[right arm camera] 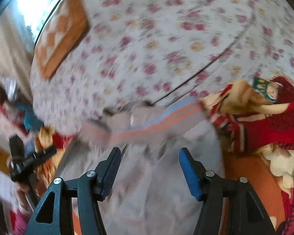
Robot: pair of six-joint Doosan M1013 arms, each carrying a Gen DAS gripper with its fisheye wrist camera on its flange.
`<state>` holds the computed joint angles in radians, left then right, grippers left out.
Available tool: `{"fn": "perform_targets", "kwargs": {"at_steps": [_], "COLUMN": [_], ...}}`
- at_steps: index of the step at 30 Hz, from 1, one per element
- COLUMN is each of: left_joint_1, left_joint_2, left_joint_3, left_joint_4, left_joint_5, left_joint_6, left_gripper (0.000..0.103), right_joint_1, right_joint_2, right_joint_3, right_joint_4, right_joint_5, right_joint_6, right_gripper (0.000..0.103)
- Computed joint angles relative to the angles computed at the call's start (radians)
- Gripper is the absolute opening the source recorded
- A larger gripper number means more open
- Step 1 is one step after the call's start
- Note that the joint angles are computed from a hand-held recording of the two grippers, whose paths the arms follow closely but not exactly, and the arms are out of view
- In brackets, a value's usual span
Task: Fold large clothes
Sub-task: 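Lay the hem down beside the collar and open both tools, then smooth the folded jacket flat with both open tools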
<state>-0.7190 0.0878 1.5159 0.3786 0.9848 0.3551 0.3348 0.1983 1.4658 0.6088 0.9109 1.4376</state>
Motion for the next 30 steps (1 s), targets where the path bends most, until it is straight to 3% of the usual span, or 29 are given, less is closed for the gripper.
{"fn": "perform_targets", "kwargs": {"at_steps": [3,5,7,9,12,17,18,19,21,25,30], "left_joint_1": [-0.016,-0.026,-0.042,-0.061,-0.082,-0.092,-0.094,-0.096,-0.096,-0.090,-0.079], "left_joint_2": [0.004,0.018,0.011,-0.003,-0.013,-0.014,-0.016,-0.021,-0.035,-0.059,-0.091], "left_joint_3": [0.014,0.011,0.025,0.043,0.059,0.070,0.072,0.078,0.094,0.132,0.177], "left_joint_4": [-0.033,-0.049,-0.032,0.002,0.047,0.070,0.072,0.075,0.077,0.078,0.044], "left_joint_5": [0.021,0.082,0.094,0.091,0.103,0.113,0.113,0.107,0.086,0.038,-0.031], "left_joint_6": [-0.003,0.008,-0.002,-0.019,-0.074,-0.097,-0.097,-0.101,-0.108,-0.169,-0.223], "left_gripper": [0.069,0.069,0.069,0.069,0.069,0.069,0.069,0.069,0.069,0.069,0.069], "right_joint_1": [0.056,0.068,0.077,0.081,0.095,0.153,0.165,0.180,0.206,0.211,0.237], "right_joint_2": [0.034,0.076,0.090,0.066,0.057,0.137,0.156,0.172,0.190,0.219,0.254], "right_joint_3": [-0.029,-0.055,-0.065,-0.058,-0.070,-0.154,-0.169,-0.178,-0.192,-0.218,-0.249], "right_joint_4": [-0.189,-0.240,-0.277,-0.262,-0.209,-0.211,-0.230,-0.277,-0.389,-0.426,-0.539], "right_joint_5": [0.038,0.106,0.114,0.066,0.039,0.122,0.143,0.143,0.114,0.050,0.041], "right_joint_6": [0.054,0.095,0.152,0.152,0.111,0.074,0.081,0.107,0.153,0.199,0.277], "right_gripper": [0.059,0.059,0.059,0.059,0.071,0.070,0.055,0.031,0.015,0.008,0.007]}}
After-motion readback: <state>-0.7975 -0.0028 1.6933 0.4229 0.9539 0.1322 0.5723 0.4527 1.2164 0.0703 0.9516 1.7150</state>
